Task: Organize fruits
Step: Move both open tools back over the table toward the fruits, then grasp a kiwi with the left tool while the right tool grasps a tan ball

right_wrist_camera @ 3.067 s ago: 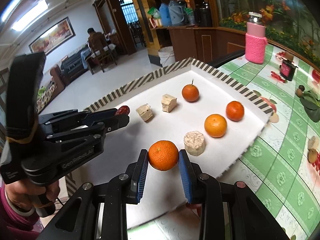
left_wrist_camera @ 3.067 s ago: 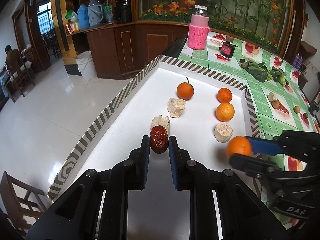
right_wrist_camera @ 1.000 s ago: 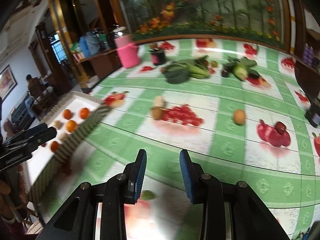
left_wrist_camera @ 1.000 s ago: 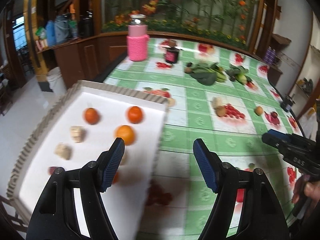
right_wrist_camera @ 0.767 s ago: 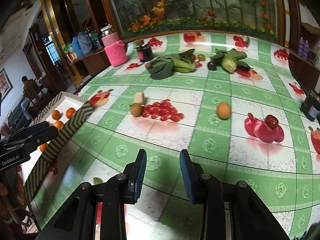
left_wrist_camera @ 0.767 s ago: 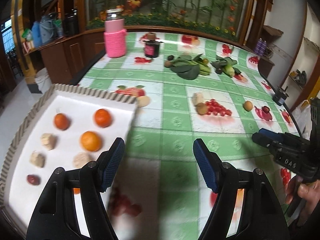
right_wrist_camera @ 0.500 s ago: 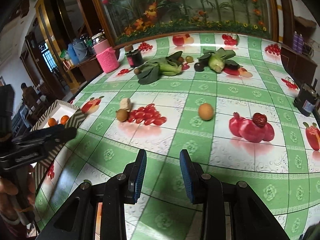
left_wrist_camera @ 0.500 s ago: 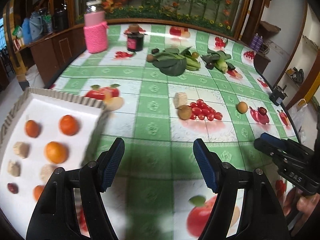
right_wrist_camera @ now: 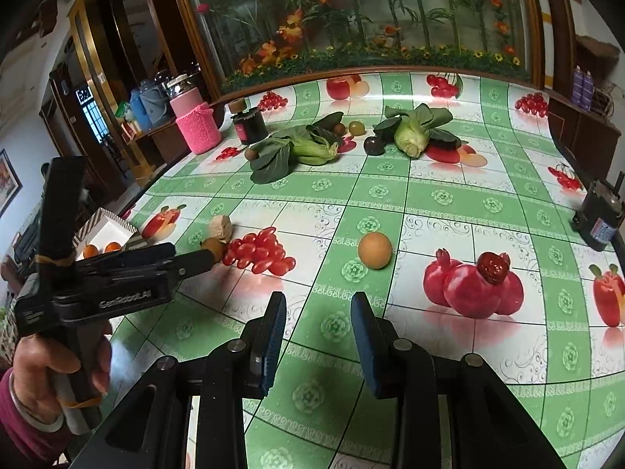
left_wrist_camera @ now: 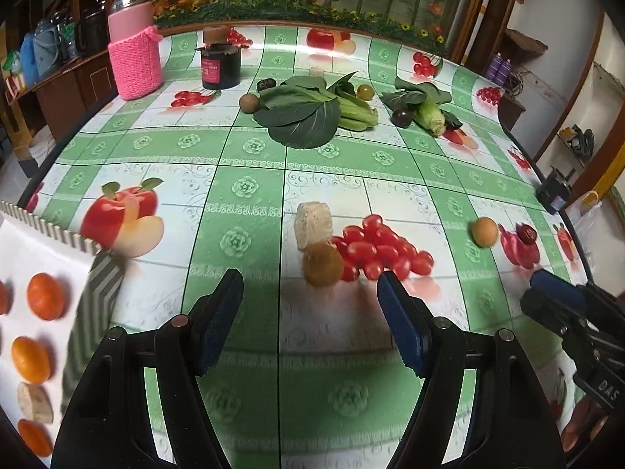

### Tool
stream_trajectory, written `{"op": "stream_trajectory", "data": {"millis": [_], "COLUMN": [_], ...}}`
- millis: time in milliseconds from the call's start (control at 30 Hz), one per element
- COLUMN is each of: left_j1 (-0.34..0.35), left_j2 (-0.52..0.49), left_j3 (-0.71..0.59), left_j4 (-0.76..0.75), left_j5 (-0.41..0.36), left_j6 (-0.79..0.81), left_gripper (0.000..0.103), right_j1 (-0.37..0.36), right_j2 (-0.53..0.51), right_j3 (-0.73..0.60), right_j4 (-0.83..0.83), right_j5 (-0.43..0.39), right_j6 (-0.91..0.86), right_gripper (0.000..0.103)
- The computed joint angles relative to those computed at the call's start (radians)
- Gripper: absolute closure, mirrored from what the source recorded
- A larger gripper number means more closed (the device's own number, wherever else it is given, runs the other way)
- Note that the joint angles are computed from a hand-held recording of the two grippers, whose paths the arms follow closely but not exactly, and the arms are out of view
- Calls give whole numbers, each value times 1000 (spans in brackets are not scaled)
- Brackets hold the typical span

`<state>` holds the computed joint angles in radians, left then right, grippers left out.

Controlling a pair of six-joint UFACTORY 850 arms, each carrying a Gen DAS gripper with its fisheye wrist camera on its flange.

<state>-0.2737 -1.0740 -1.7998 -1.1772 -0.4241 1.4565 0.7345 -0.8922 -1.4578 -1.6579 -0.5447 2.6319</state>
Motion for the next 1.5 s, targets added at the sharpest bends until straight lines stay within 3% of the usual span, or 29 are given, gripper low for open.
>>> {"op": "stream_trajectory", "data": {"millis": [100, 167, 233, 400, 733, 833, 933, 967, 1200, 1500], "left_j1": [-9, -17, -19, -4, 31, 39, 42, 44, 64, 117], "left_j2": [-22, -38, -42, -41, 57, 72, 82, 84, 123, 217], "left_j3": [-30, -50, -48, -47, 106, 128, 143, 146, 200, 336], "left_j4": [0, 38, 7, -10, -207, -225, -237, -237, -271, -465], "left_j5": [20, 37, 59, 23, 8, -4, -7, -10, -22, -4], "left_j6": [7, -13, 26, 33, 251, 274, 292, 290, 339, 588], "left_gripper": [35, 65, 79, 79, 79, 79, 79, 79, 79, 79], "right_j1": [-8, -11, -13, -19, -70, -89, -106, -106, -59, 46], "right_j2": [3, 5, 9, 15, -76, -99, -94, -93, -52, -68], "right_j3": [20, 29, 38, 26, -144, -171, -140, -138, -90, -142], "right_j4": [-66, -77, -81, -44, 355, 429, 306, 293, 144, -97], "right_j5": [11, 16, 15, 16, -9, 0, 80, 81, 56, 36], "right_j6": [71, 88, 102, 47, -454, -533, -410, -386, -208, 44], "right_gripper": [70, 70, 70, 70, 70, 70, 72, 78, 78, 78]}}
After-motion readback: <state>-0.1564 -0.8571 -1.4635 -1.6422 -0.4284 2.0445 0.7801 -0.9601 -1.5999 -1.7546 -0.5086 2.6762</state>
